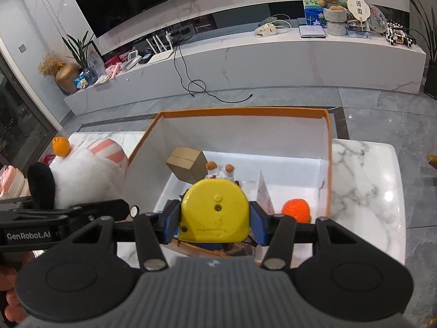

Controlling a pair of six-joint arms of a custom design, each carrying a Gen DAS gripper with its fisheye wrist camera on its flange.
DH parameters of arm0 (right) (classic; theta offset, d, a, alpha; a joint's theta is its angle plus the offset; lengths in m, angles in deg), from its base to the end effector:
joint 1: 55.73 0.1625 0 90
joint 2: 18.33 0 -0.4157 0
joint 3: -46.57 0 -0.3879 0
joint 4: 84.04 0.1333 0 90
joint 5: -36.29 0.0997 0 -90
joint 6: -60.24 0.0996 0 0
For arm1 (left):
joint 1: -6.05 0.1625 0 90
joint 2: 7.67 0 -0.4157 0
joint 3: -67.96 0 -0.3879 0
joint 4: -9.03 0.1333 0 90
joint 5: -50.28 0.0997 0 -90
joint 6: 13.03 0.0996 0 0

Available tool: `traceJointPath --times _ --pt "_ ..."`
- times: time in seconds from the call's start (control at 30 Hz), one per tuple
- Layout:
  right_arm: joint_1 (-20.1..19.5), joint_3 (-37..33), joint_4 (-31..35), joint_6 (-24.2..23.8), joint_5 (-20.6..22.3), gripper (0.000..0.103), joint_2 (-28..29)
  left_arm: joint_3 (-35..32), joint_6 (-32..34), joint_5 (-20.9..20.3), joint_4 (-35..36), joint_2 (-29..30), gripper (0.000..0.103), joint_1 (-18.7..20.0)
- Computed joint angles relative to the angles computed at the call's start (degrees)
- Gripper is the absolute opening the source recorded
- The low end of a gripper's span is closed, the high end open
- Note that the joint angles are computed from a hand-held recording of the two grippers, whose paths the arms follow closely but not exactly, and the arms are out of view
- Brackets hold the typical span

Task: Organize objects
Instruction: 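Lift the plush and tape measure and carry both over the orange box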

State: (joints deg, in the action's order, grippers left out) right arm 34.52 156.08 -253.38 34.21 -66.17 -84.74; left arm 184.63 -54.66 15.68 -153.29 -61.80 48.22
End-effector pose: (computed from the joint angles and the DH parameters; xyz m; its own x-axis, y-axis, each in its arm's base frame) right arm 0.1144 -0.5870 0.2589 -0.8763 -0.2432 0.4158 -0.4319 0.7788 -0.4548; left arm -0.2485 -0.5156 0.1164 -0.8476 -0.1951 -0.4935 0.2238 0.7117 -0.6658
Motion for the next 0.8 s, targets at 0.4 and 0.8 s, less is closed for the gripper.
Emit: traceJointPath --times 0.4,0.8 --pt "-0.5 -1.1 -3.6 6.1 6.4 0.055 2.5 2.3 5.0 0.4 -15.0 -1.2 0.082 0.6" --pt "-0.7 -4.3 -6.3 9.4 5.5 0.055 7.8 -0.2 9.2 4.1 -18.9 2.8 0.082 2.7"
